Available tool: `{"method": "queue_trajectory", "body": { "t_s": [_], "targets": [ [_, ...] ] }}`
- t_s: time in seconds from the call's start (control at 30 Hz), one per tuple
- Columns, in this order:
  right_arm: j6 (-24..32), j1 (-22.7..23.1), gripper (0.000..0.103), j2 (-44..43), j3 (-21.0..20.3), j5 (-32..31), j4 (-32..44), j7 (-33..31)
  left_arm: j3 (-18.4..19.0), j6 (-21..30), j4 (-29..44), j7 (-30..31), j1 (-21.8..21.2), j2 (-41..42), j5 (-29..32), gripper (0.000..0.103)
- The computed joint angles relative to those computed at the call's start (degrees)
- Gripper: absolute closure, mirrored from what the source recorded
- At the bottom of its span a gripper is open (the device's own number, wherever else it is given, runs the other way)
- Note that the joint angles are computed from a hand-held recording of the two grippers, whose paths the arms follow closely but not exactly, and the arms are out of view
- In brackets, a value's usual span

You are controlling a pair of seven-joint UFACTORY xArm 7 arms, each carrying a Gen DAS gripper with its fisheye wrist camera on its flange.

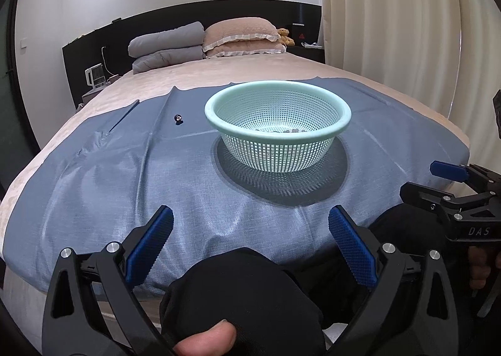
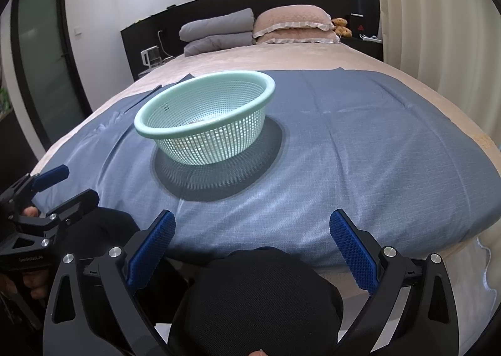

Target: Organize jewelry

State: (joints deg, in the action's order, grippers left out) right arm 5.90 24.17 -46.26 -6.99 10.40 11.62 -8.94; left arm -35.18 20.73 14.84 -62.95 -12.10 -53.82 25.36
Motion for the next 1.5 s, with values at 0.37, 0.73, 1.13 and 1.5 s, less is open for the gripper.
{"method": "queue_trajectory", "body": {
  "t_s": [0.37, 0.73, 1.13, 1.5],
  "targets": [
    [0.0, 0.3, 0.008, 0.2, -0.4, 0.0, 0.1, -0.4, 0.1, 0.2, -0.1, -0.3, -0.1, -0.2, 0.0, 0.006],
    [0.0, 0.4, 0.008, 0.5, -0.4, 0.2, 0.3, -0.5, 0.7, -0.4, -0.4, 0.0, -0.4, -0.2, -0.6, 0.006],
    [0.9, 0.5, 0.008, 1.0, -1.0, 0.3, 0.9, -1.2, -0.3, 0.7, 0.7, 0.2, -0.3, 1.1, 0.4, 0.006],
    [1.4, 0.3, 0.008, 1.0, -0.9, 1.0, 1.1, -2.2, 0.9, -0.3, 0.3, 0.4, -0.7, 1.7, 0.2, 0.006]
  ]
}}
